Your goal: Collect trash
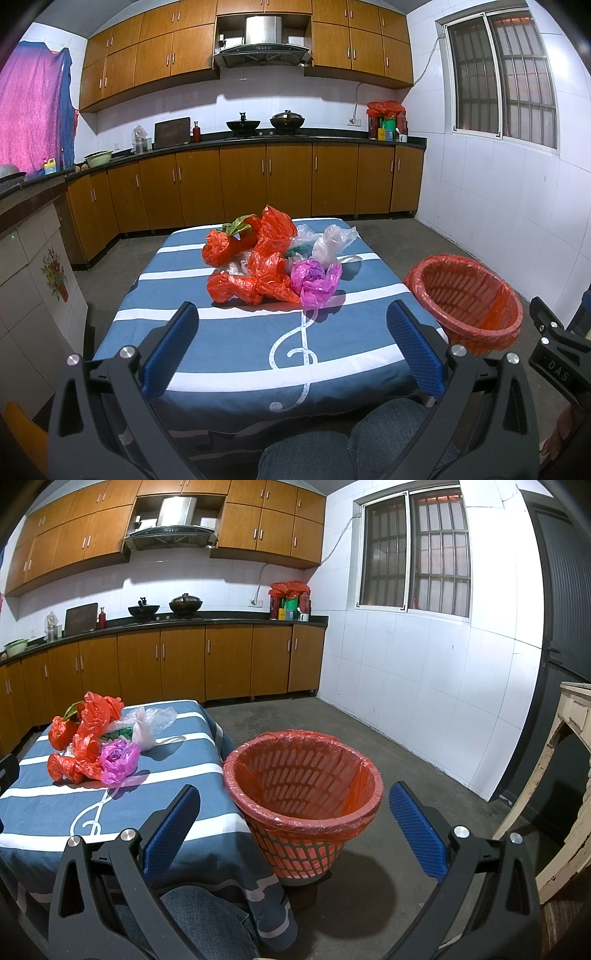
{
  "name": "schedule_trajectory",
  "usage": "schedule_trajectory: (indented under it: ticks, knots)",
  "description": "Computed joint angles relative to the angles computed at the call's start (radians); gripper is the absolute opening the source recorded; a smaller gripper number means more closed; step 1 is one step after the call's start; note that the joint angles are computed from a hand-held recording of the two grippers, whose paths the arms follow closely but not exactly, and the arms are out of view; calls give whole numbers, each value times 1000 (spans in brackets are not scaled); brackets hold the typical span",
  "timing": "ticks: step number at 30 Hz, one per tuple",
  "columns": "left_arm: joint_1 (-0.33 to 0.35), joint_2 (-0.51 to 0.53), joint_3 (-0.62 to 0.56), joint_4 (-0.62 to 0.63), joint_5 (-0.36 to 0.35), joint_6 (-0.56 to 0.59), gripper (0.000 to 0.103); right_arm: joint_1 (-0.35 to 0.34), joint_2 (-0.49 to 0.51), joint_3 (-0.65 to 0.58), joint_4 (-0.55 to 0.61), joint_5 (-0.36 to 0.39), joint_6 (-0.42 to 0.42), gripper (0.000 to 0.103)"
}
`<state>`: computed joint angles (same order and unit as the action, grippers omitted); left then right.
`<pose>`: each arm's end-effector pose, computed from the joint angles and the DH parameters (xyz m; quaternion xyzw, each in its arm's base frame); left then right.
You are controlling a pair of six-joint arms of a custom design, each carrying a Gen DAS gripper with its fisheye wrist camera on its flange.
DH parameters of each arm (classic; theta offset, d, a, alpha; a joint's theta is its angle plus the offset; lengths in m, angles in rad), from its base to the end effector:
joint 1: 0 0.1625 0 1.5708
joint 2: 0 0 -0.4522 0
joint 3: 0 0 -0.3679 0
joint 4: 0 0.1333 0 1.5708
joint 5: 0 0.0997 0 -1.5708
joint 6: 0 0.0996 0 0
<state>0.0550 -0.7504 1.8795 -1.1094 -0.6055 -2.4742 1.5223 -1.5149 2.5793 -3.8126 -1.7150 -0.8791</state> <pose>-0.4169 -0.2385 0.0397 0.0082 0.7031 -0.5565 0.4427 0.1027 -0.3383 0.3466 0.2981 -0.7751 0.4685 0.3013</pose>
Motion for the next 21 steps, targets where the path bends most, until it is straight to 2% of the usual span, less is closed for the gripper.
schedule_trajectory:
  ticks: [21]
  knots:
    - [2, -2, 1, -4, 0, 4, 99, -4, 3, 2, -2, 1, 0, 101]
